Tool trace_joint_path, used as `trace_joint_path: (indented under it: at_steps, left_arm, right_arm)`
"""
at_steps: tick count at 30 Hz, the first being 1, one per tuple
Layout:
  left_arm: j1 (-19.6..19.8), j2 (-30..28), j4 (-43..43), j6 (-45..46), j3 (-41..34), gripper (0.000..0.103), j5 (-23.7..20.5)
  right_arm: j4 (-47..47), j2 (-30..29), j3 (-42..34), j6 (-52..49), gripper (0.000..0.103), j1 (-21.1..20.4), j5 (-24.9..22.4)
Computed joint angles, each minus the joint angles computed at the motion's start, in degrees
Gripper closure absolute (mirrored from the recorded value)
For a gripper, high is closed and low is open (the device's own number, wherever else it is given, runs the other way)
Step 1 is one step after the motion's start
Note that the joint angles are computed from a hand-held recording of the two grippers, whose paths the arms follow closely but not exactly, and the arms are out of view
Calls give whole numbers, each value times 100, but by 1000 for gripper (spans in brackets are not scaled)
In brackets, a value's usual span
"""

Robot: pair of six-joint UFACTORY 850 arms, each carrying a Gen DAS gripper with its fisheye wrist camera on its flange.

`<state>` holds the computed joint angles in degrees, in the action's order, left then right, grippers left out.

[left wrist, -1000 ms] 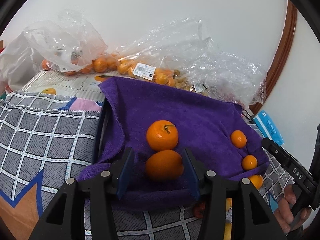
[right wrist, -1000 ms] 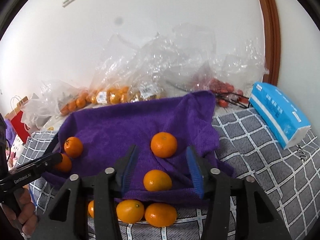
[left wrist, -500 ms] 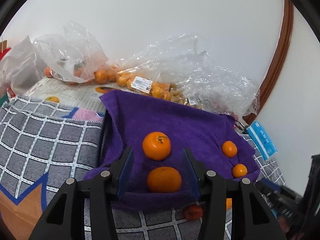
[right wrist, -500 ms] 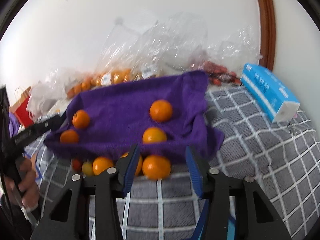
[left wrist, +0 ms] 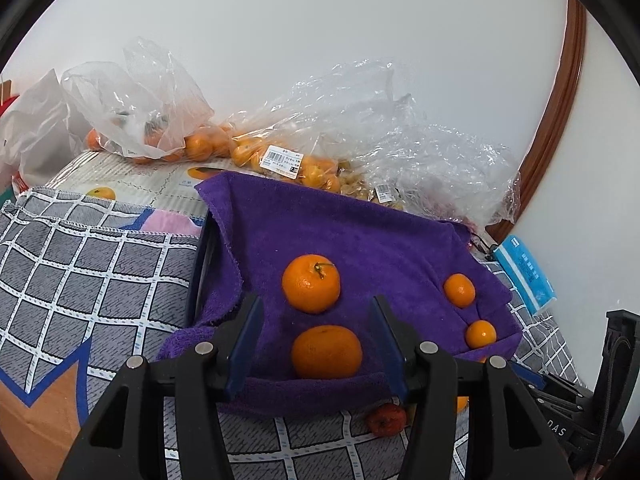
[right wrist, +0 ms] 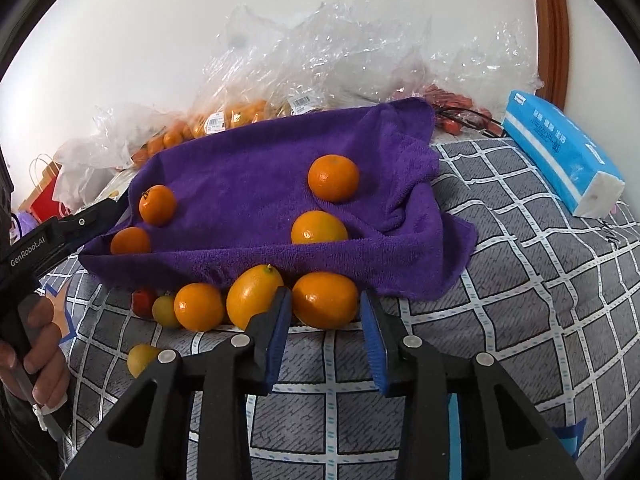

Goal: Organize fruits
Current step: 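Close the right gripper on a large orange while the left lifts off the towel, then close the left gripper on the small red apple while the right holds its orange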

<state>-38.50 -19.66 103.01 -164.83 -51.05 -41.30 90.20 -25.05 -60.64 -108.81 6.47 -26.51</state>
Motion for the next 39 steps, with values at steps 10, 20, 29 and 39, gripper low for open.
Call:
trace_joint_path:
  at_steps: [10,20,29,39]
  left_arm:
    - [-10,-36,-110,106,-27,51,1]
    - [-4,8,3,-36,4,51,36]
    - [-226,54,-24,412,-65,51,-250]
    - [-503,44,-1017,1678,-246,51,772]
  right_arm:
    - [360,186,229,-415,69,-247,-275]
    - [-431,40,39,224,60,-81,51]
    - [583,194,268,-637,66,-275,-239]
    - [1184,383,494,-1308,66,-299,-241]
